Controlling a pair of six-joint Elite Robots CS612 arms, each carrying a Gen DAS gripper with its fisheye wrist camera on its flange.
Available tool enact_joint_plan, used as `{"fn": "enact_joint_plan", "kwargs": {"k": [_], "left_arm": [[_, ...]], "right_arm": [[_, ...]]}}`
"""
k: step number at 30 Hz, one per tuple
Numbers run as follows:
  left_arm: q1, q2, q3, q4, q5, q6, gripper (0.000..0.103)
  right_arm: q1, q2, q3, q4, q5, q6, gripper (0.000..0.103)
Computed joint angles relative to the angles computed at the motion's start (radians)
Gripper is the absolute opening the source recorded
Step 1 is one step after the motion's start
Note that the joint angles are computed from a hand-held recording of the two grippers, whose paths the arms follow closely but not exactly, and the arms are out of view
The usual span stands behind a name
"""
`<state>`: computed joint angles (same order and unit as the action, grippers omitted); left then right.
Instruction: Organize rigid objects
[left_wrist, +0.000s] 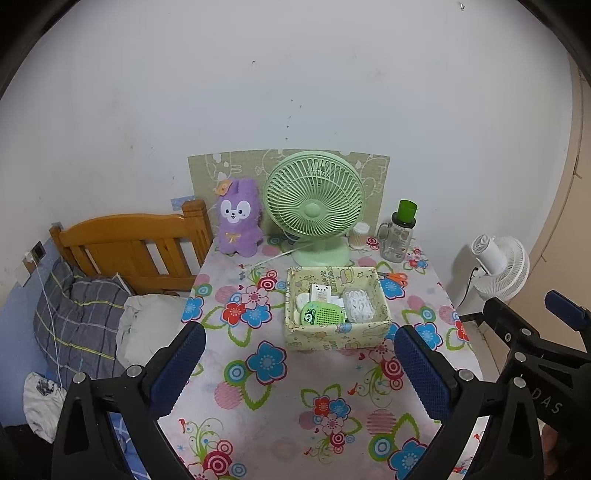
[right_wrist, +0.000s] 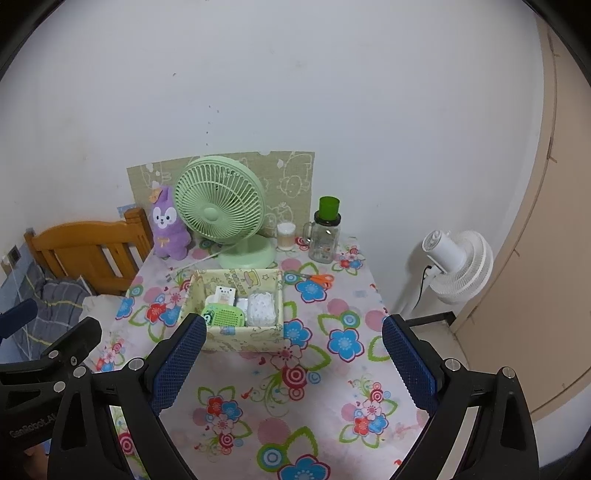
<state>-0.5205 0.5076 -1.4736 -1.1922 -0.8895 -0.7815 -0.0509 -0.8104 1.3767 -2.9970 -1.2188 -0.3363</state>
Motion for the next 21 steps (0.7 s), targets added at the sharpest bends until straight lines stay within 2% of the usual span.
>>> {"fn": "enact_joint_plan", "kwargs": {"k": [21], "left_arm": [[0.000,0.003,-0.004,0.003,-0.008,-0.003,0.103]], "right_arm": [[-0.002,-0.005,0.014,-0.015,0.000,0.000,0.098]]}}
